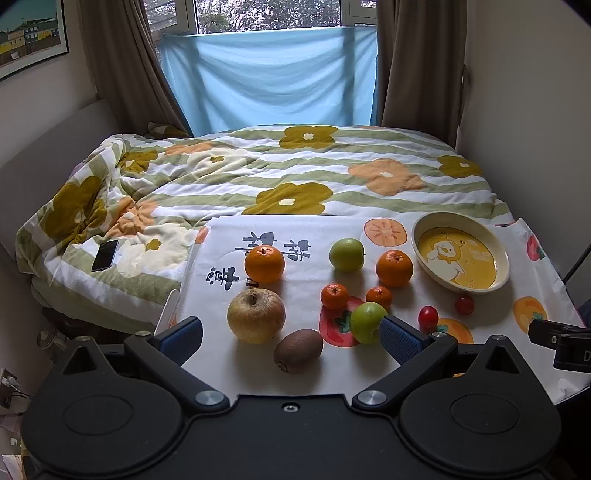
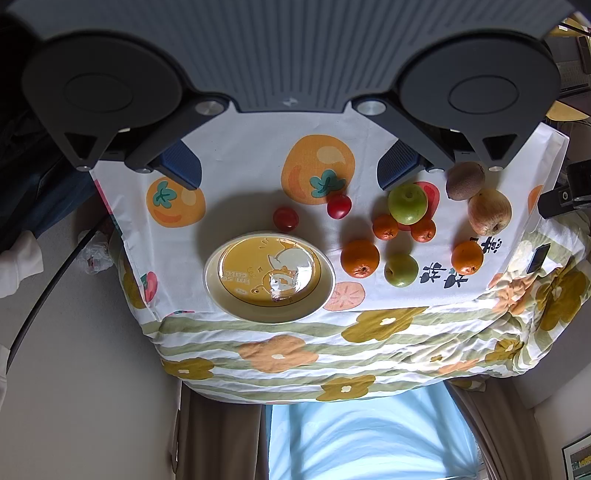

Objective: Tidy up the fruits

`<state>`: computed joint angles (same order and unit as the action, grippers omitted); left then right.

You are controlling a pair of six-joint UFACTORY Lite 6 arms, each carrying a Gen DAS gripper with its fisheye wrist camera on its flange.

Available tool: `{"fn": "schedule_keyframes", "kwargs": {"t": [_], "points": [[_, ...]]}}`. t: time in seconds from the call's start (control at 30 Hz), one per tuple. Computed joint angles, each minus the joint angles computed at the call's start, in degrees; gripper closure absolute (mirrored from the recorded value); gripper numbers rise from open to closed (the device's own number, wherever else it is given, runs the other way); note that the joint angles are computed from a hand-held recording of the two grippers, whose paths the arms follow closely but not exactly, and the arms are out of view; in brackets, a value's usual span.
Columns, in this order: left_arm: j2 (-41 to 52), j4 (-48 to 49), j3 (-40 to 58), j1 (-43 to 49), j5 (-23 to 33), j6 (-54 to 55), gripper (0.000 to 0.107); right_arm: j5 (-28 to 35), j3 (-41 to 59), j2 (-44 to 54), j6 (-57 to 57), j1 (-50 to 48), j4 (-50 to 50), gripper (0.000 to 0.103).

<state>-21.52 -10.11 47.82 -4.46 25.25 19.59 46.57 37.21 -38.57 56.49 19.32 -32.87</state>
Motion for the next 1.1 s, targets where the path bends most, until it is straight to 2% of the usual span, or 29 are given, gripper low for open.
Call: {"fn": "schedule_keyframes", "kwargs": {"t": [0.57,0.83,1.1], "points": [[0.34,-1.89,0.54,0.42,0.78,1.90,0.004,-0.56,-0.22,-0.29,-0.95,-0.33,0.90,0.000],[4.96,-7.95,2.26,6.19,-0.43,13.10,0.004,-3.94,1.17,4.82,3.26,3.69,0.27,0.000],[18.71,-26.98,7.78,16.10,-1.95,39.59,0.004,-12.45,1.29,16.40,14.60,8.18,-5.56,0.000]]}}
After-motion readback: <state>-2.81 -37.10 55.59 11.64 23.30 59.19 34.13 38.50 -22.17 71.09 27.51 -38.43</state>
